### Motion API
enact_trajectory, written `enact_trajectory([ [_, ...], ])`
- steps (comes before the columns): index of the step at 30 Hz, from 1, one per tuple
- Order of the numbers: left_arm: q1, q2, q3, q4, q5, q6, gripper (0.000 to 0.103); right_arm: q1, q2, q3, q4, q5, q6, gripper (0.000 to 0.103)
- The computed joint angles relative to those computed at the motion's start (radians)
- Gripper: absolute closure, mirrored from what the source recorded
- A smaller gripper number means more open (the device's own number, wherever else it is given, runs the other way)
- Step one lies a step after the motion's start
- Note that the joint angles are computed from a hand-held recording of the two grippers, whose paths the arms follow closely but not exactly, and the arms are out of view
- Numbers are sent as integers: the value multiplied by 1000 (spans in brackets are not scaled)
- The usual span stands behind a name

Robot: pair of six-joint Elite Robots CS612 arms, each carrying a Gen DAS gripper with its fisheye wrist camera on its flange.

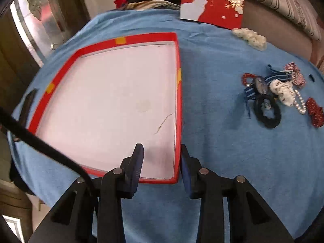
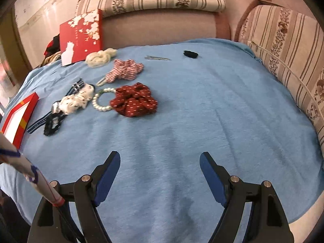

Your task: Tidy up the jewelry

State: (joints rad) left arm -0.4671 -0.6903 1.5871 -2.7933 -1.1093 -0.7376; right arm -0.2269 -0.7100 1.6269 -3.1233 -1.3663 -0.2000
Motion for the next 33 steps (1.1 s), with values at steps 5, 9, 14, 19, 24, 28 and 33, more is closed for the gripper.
enact_trajectory([
  [5,8,-8,18,9,26,-1,69,6,-11,9,13,28,-6,18],
  [9,-3,-35,48,-39,38,-30,69,11,-17,28,-21,47,-4,18],
  [14,-45,-63,66,-145,65,-52,33,13,-22,50,-67,90,9,18],
  [19,-94,-73,65,-193,68,-107,29,12,-22,64,-69,102,9,18],
  [24,-122,-65,66,-210,9,-121,29,10,-24,67,-32,100,-13,18],
  [28,-141,-50,49,-187,-5,-105,29,7,-24,74,-28,98,-33,18],
  [33,-148,-46,43,-176,-24,-77,29,3,-22,77,-23,105,-35,18],
])
